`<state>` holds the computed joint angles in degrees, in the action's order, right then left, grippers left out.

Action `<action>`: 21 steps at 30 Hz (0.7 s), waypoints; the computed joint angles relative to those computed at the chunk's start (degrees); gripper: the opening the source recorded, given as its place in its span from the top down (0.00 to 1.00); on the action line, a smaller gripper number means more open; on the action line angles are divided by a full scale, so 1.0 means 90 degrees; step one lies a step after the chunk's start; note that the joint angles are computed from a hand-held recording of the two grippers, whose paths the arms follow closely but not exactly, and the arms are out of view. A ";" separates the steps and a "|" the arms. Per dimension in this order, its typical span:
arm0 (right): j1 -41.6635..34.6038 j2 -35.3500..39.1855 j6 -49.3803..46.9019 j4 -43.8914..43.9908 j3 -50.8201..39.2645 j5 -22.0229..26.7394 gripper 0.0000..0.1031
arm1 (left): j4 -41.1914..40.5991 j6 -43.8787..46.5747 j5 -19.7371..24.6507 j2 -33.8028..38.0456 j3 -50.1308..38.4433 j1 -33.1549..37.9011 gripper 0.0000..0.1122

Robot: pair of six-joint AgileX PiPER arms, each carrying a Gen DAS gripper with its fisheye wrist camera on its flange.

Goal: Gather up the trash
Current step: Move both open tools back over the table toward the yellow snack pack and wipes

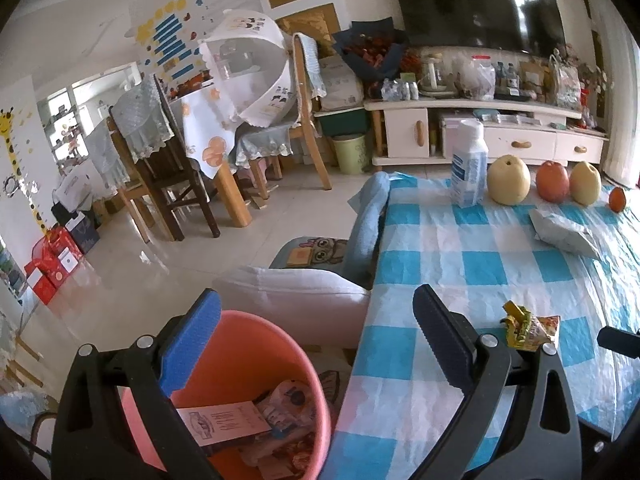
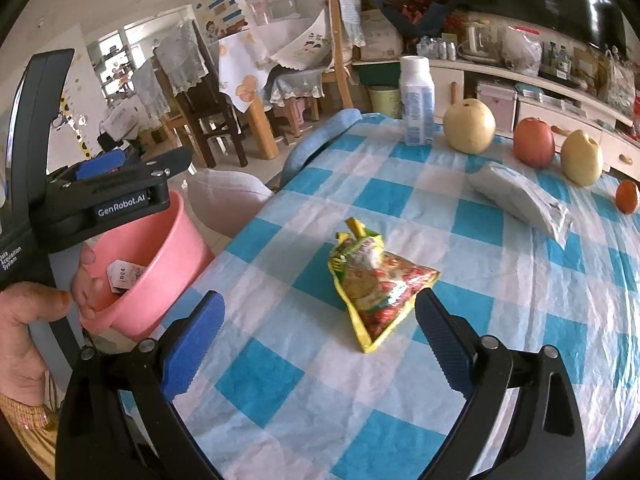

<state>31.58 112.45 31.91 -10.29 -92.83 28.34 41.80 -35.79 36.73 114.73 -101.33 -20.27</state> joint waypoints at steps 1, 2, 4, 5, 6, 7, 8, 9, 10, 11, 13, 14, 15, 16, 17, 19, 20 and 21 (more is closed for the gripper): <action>-0.0029 -0.0025 -0.0022 0.0026 0.0045 -0.0024 0.08 | -0.0021 0.0038 0.0016 0.0016 -0.0021 -0.0023 0.13; -0.0063 -0.0053 -0.0053 0.0054 0.0094 -0.0045 0.08 | -0.0041 0.0083 0.0051 0.0059 -0.0075 -0.0059 0.14; -0.0141 -0.0109 -0.0111 0.0099 0.0213 -0.0098 0.08 | -0.0091 0.0178 0.0132 0.0146 -0.0195 -0.0126 0.13; -0.0172 -0.0131 -0.0146 0.0124 0.0247 -0.0109 0.08 | -0.0113 0.0222 0.0163 0.0184 -0.0241 -0.0155 0.13; -0.0199 -0.0157 -0.0149 0.0119 0.0296 -0.0129 0.08 | -0.0156 0.0286 0.0200 0.0229 -0.0302 -0.0187 0.13; -0.0233 -0.0194 -0.0166 0.0116 0.0359 -0.0158 0.08 | -0.0189 0.0325 0.0226 0.0262 -0.0349 -0.0212 0.13; -0.0258 -0.0223 -0.0161 0.0090 0.0403 -0.0162 0.08 | -0.0241 0.0381 0.0244 0.0294 -0.0396 -0.0232 0.13; -0.0291 -0.0253 -0.0140 0.0033 0.0445 -0.0156 0.08 | -0.0329 0.0461 0.0272 0.0336 -0.0465 -0.0250 0.13; -0.0315 -0.0285 -0.0112 -0.0026 0.0494 -0.0161 0.08 | -0.0431 0.0544 0.0293 0.0372 -0.0524 -0.0260 0.14; -0.0342 -0.0322 -0.0078 -0.0091 0.0552 -0.0173 0.08 | -0.0504 0.0594 0.0306 0.0390 -0.0551 -0.0272 0.14; -0.0420 -0.0383 -0.0086 -0.0151 0.0647 -0.0181 0.08 | -0.0775 0.0804 0.0350 0.0451 -0.0668 -0.0275 0.14; -0.0451 -0.0402 -0.0102 -0.0156 0.0674 -0.0173 0.08 | -0.0902 0.0904 0.0371 0.0479 -0.0727 -0.0278 0.14; -0.0493 -0.0427 -0.0128 -0.0152 0.0716 -0.0174 0.08 | -0.1002 0.0971 0.0369 0.0490 -0.0743 -0.0284 0.14; -0.0548 -0.0461 -0.0161 -0.0135 0.0772 -0.0187 0.08 | -0.1208 0.1132 0.0342 0.0496 -0.0760 -0.0276 0.14; -0.0599 -0.0487 -0.0218 -0.0093 0.0818 -0.0199 0.08 | -0.1352 0.1235 0.0305 0.0496 -0.0761 -0.0276 0.14; -0.0712 -0.0539 -0.0367 -0.0015 0.0911 -0.0213 0.08 | -0.1692 0.1472 0.0223 0.0498 -0.0770 -0.0266 0.14; -0.0748 -0.0554 -0.0374 -0.0053 0.0938 -0.0198 0.08 | -0.1887 0.1601 0.0192 0.0497 -0.0774 -0.0264 0.14; -0.0806 -0.0573 -0.0388 -0.0105 0.0973 -0.0185 0.08 | -0.2026 0.1694 0.0184 0.0505 -0.0791 -0.0269 0.14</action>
<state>24.32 107.30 28.41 -11.23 -84.07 26.67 23.57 -20.55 38.38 119.28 -108.45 -22.69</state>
